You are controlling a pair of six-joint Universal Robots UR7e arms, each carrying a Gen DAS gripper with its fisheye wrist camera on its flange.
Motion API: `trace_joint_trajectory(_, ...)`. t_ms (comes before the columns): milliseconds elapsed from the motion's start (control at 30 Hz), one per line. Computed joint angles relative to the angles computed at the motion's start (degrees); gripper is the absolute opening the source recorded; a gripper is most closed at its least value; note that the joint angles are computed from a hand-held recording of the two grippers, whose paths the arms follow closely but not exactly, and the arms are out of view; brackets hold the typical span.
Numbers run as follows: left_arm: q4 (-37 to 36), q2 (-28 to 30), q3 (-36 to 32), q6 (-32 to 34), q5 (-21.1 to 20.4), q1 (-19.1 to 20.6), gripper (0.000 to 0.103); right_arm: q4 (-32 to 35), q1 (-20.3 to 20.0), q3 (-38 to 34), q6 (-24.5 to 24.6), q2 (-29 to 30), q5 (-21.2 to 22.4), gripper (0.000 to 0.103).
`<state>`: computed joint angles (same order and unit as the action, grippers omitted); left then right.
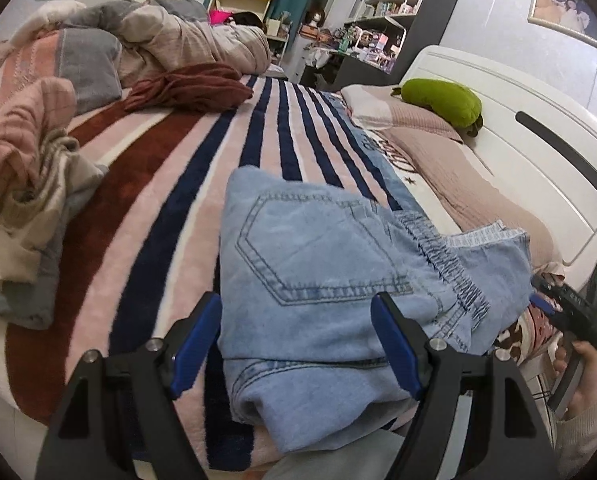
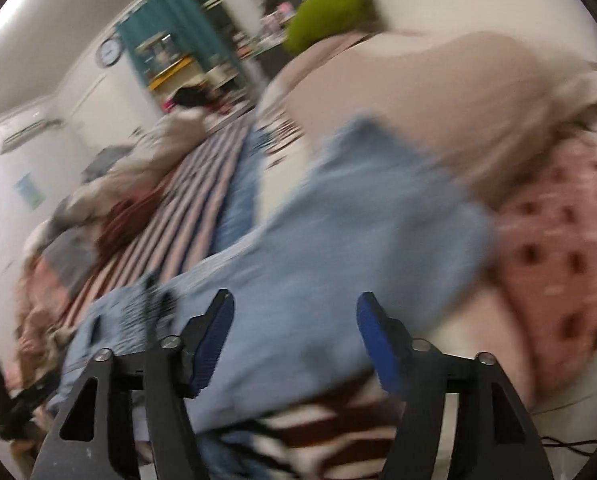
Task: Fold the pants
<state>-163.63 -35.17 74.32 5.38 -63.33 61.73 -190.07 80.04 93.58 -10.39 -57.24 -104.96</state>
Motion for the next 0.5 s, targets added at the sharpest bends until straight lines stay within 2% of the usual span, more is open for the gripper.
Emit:
trace_joint_trajectory(133, -0.34, 0.16, -0.31, 0.16, 0.64, -0.72, 0.074, 0.12, -2.82, 1.99, 2.41, -2.42, 0.48, 0.067)
trace_joint_trajectory(267, -0.07, 0.79, -1.22, 0.22, 1.66, -1.44, 0.074, 2.77, -5.74, 1.47, 2.91, -2.34, 5.89, 0.068)
trace_joint_trajectory(433, -0.71, 1.65, -2.08, 0.63, 3.02, -2.19, 0.074, 2.72, -7.56, -1.12, 3.14, -0.47, 14.00, 0.067)
trace_joint_trajectory(500, -0.42, 2.08, -2.68, 0.34, 3.40, -2.32, 0.074, 3.66, -7.43, -2.78, 2.87, 0.64, 15.13, 0.066)
